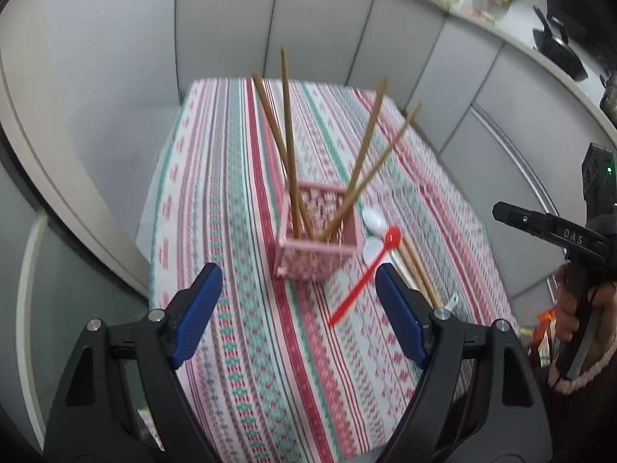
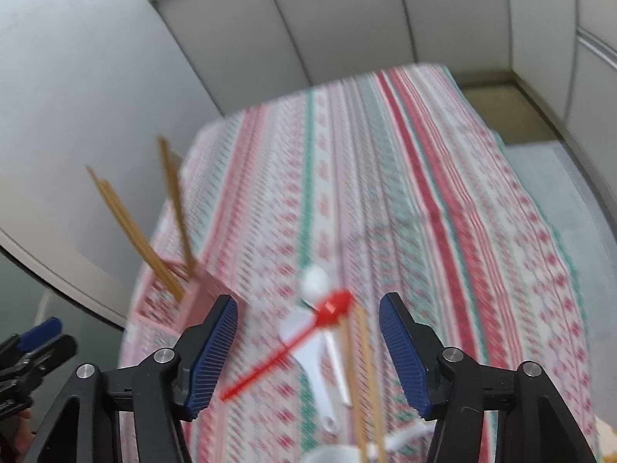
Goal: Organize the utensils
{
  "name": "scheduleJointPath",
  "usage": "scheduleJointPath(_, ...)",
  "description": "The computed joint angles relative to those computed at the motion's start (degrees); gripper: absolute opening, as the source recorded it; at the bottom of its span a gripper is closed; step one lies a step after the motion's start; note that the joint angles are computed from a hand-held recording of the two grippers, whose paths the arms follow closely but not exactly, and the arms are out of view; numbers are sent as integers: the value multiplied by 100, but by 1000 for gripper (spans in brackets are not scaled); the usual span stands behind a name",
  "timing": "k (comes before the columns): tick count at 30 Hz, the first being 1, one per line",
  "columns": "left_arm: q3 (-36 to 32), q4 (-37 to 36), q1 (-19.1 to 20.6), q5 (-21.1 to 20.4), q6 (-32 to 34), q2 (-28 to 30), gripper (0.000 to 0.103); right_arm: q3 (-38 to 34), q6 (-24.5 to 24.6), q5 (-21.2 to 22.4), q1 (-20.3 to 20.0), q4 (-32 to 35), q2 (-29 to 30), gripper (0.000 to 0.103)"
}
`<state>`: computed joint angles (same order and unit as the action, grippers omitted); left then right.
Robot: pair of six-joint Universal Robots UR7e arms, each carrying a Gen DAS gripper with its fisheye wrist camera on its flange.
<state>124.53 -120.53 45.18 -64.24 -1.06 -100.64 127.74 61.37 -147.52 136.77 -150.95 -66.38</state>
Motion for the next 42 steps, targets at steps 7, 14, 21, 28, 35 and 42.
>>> scheduleJointPath(7,106,583,-127,-23,-157,67,82,330,488,663,-351,680,-271,70)
scheduleJointPath(14,350,797,-295,73,-297,146,82,714,123,1159,-894,296,-327,57)
scheduleJointPath(21,469,855,-298,129,-559,387,82,872,-387,1591,-1456,-442,-115,37)
scheduleJointPath(28,475,802,-308,246,-622,514,82,883,-703,1919,-1794,-900,189,24)
scheduleJointPath(35,542,685,-479,143,-588,574,82,722,-863,1825,-1745,-663,331,10)
scheduleJointPath(42,687,446,-822,43,-536,601,76,952,-565,1768,-1561,-419,-137,8)
